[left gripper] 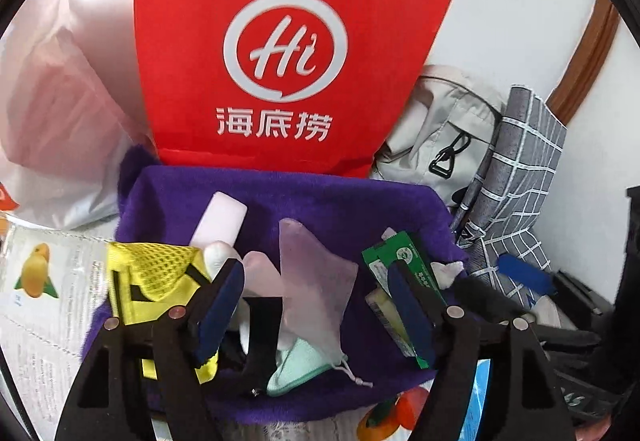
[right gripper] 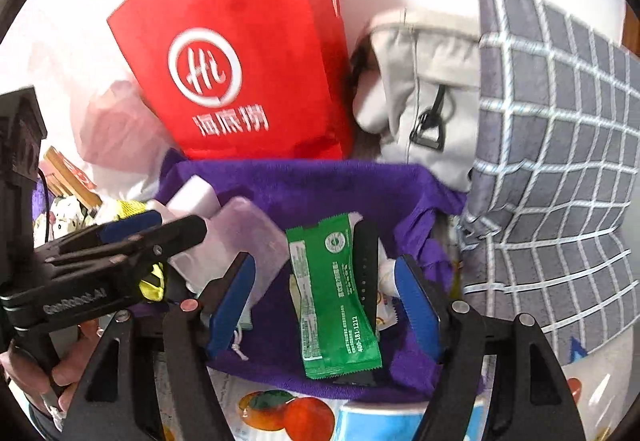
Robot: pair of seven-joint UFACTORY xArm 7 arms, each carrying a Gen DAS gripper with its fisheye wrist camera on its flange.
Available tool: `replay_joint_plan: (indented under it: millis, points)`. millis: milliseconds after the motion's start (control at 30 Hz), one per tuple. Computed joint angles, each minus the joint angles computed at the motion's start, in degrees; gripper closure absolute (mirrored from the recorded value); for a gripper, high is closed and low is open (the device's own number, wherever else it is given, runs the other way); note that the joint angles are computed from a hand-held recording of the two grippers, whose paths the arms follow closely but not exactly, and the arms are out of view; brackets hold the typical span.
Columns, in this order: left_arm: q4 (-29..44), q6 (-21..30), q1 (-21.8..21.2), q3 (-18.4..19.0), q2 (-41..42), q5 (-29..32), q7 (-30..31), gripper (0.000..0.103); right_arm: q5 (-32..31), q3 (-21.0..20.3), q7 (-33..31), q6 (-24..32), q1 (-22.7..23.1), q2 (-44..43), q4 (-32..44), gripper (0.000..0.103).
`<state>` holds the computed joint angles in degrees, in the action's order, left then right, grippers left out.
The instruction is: Organize soft objects
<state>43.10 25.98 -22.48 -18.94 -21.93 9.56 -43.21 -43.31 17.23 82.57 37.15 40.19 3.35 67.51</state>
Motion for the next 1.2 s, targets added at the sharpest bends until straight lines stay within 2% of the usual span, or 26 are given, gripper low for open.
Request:
replay_joint_plan:
  millis: [67, 133, 333, 500, 567, 633, 667, 733, 867, 1000, 1200]
  points:
    - [0.3, 2.1, 0.1, -0.7, -1.9, 0.7, -0.5, 0.03, -0.5, 0.6, 0.6, 2.0, 0.6, -1.7, 0.2, 0.03]
    - [-0.7, 3.8, -0.1, -1.4, -5.0, 1.0, -1.4, 0.03, -0.1, 1.7, 0.8, 4.6, 0.9, -3.2, 0.6, 0.025]
    - [-5.1, 11.7, -4.6, -1.0, -17.2, -4.8, -1.4, 0.03, 0.7, 6.5, 3.9, 14.5, 3.1, -7.0, 1.1, 0.025]
    - [-7.3, 24.2, -7.4, -4.8, -31.1, -7.2, -4.3, 0.023, 5.7, 11.0, 6.1, 22.6, 6.1, -9.4, 1.5, 0.025]
    - [-8.1, 28.7, -9.6, -5.6, -36.9, -9.1, -5.2, 0.023, 5.8, 13.5, 8.1, 26.7, 7.8, -10.2, 2.4, 0.021]
    - [-7.8, 33.0, -10.4, -6.9, -41.5, -10.3, -6.3, 0.019, 4.9, 15.7, 10.9, 30.9, 9.4, -10.1, 3.8, 0.01]
    - [-7.0, 36.6, -10.5, -8.4, -44.3, -10.7, -7.3, 0.015, 3.9, 17.3, 13.0, 33.9, 10.7, -9.9, 4.7, 0.008]
    - [-5.2, 42.4, -10.5, -10.8, -47.5, -11.0, -8.0, 0.011, 3.1, 18.7, 15.4, 36.9, 12.6, -9.7, 5.9, 0.004]
    - [-1.1, 52.4, -9.3, -15.7, -52.2, -11.3, -8.4, 0.007, 2.0, 21.5, 20.1, 45.1, 17.8, -7.5, 9.2, 0.004]
    - [1.3, 56.6, -9.1, -18.0, -56.5, -14.6, -8.5, 0.006, 3.3, 22.3, 25.2, 50.6, 23.2, -5.8, 11.4, 0.004]
    - [6.9, 62.4, -5.4, -20.1, -59.7, -17.9, -6.6, 0.006, 1.3, 22.2, 30.2, 58.7, 31.0, -2.4, 16.0, 0.004]
